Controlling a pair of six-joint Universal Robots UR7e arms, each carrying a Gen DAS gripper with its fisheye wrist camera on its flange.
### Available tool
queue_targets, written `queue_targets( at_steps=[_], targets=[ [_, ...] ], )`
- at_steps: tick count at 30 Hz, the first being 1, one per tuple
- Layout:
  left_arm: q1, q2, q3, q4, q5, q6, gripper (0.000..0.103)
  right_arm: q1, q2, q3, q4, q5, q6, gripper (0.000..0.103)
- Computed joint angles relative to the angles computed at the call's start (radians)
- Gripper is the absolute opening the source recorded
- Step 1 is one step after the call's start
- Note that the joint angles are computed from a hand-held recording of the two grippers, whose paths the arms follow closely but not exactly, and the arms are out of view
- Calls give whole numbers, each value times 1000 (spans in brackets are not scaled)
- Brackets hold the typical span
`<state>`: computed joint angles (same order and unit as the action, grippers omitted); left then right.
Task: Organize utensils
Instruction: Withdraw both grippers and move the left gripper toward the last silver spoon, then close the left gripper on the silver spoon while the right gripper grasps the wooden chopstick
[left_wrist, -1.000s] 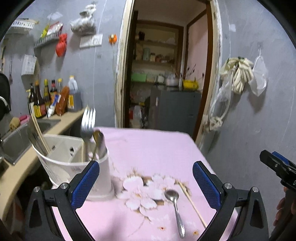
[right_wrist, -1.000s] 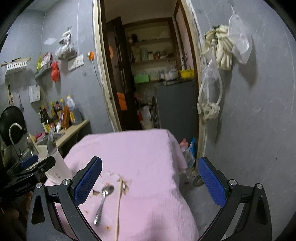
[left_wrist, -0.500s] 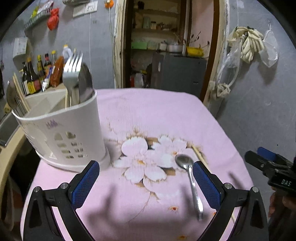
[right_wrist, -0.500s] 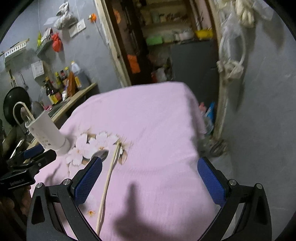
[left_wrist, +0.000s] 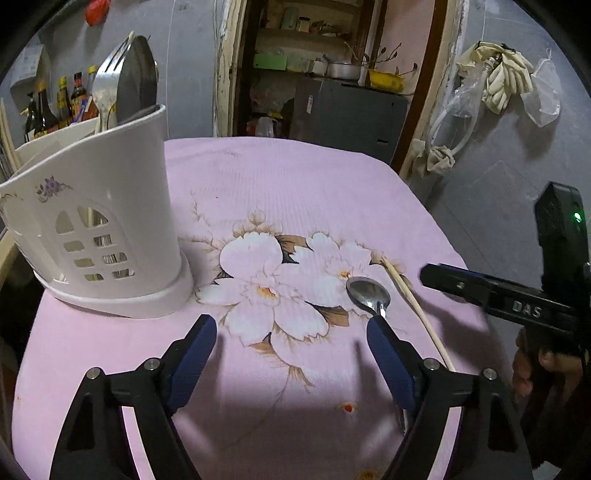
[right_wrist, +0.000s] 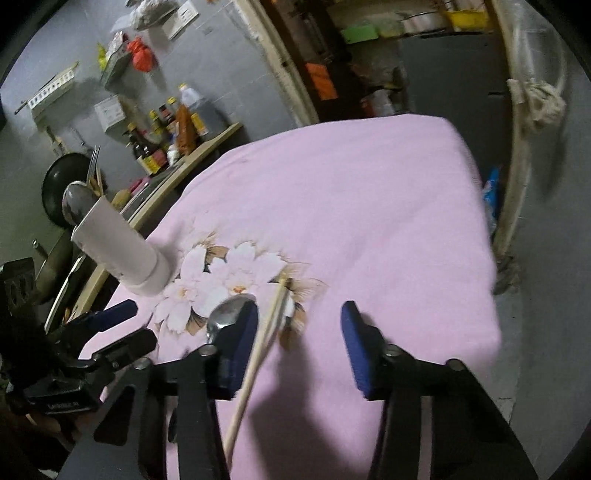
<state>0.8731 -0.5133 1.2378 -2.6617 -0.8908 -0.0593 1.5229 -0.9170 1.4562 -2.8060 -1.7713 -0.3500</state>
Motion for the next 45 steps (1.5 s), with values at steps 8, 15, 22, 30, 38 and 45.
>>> queue_targets(
  at_steps=[8,15,22,30,38,45],
  targets=[
    [9,8,-26,43,-67,-13,70,11,27,-34,54,-29,-43,24],
    [14,39,-80,100,-127,22,59,20,0,7,18,-67,-75,21],
    [22,76,-152,163,-195,33,46,1,-66,70,27,-57,-62,21],
    [26,137,-268,280,-221,43,24,-28,-76,59,80,-1,-16,21],
    [30,159,-308,322,-231,36,7,-20,-62,38,109,-16,-15,21],
    [34,129,-266,295,-215,-3,3,-4,-25,-39,196,-55,80,21]
  ],
)
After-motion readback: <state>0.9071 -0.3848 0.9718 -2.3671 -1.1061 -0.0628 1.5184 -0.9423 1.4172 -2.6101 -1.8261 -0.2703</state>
